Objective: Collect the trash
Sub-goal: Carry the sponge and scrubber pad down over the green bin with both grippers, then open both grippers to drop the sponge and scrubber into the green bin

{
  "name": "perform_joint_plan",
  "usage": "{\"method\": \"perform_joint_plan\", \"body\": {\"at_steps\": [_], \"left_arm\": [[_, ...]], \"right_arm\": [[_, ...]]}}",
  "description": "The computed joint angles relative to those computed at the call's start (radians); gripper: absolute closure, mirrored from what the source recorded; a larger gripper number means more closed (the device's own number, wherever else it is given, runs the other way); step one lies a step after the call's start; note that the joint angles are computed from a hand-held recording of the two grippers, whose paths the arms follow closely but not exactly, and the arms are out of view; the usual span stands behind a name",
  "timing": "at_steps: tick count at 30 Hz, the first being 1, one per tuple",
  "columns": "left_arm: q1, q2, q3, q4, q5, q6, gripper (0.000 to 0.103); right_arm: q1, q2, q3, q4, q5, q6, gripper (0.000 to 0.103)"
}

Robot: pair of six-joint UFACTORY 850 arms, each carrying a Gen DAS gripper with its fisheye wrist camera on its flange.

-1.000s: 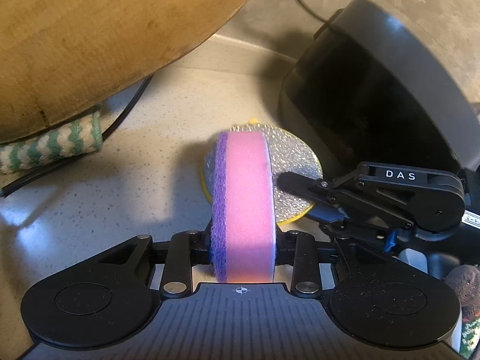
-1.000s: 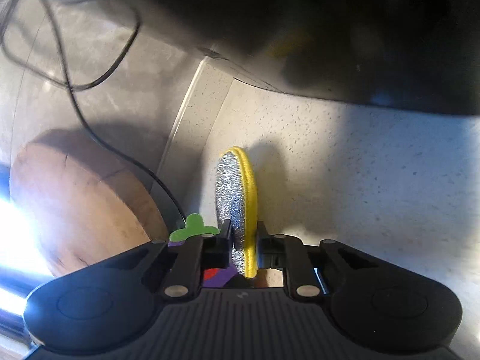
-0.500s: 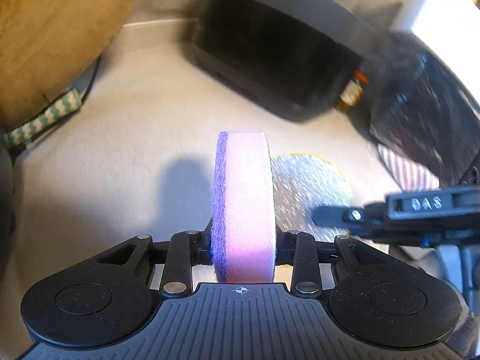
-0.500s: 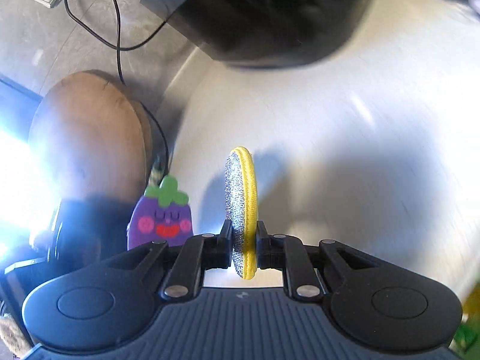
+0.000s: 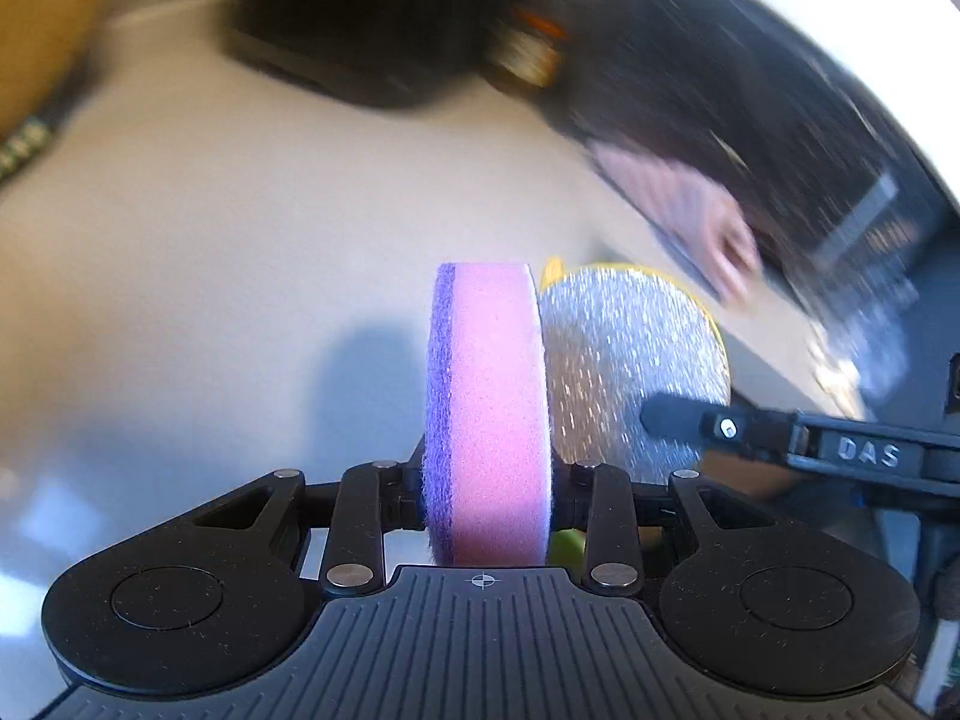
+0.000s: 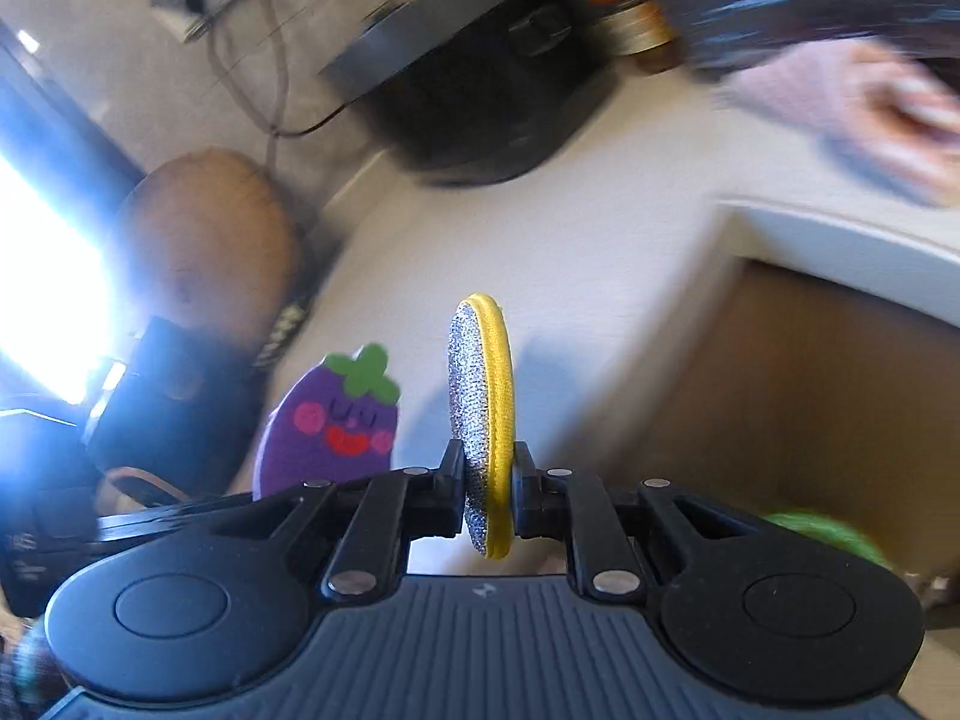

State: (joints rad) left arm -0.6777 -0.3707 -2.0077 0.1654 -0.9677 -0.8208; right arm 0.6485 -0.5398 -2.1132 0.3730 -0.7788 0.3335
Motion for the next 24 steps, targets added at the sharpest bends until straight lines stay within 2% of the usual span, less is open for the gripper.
{"method": "perform_joint_plan", "body": {"at_steps": [3,6,9,11,13,17,24], "left_arm": [[-0.056,-0.076,-0.072,-0.059,-0.057,0.033,0.067],[-0.082,-0.14,-0.104,-0.14,-0.09,0.034,0.067],[-0.087,-0.165,-0.057,-0.229,-0.047,0.021,0.067],[-0.085,-0.192,-0.033,-0.278,-0.02,0.059,0.066],[-0.092,-0.218,-0.018,-0.274,-0.033,0.025,0.067],[-0.103,-0.2,0.062,-0.243,0.012,-0.032,0.065],[-0.12,-0.143,0.131,-0.133,0.098,-0.108,0.065]], "right_arm": [[-0.035,0.172,0.272,-0.021,0.075,0.048,0.089],[-0.06,0.271,0.449,-0.036,0.079,0.111,0.089],[-0.084,0.338,0.585,-0.033,0.064,0.126,0.089],[-0.097,0.366,0.651,-0.041,0.051,0.118,0.089],[-0.096,0.373,0.686,-0.08,0.043,0.147,0.089],[-0.091,0.393,0.737,-0.16,0.039,0.197,0.089],[-0.116,0.418,0.81,-0.042,0.079,0.15,0.089]]}}
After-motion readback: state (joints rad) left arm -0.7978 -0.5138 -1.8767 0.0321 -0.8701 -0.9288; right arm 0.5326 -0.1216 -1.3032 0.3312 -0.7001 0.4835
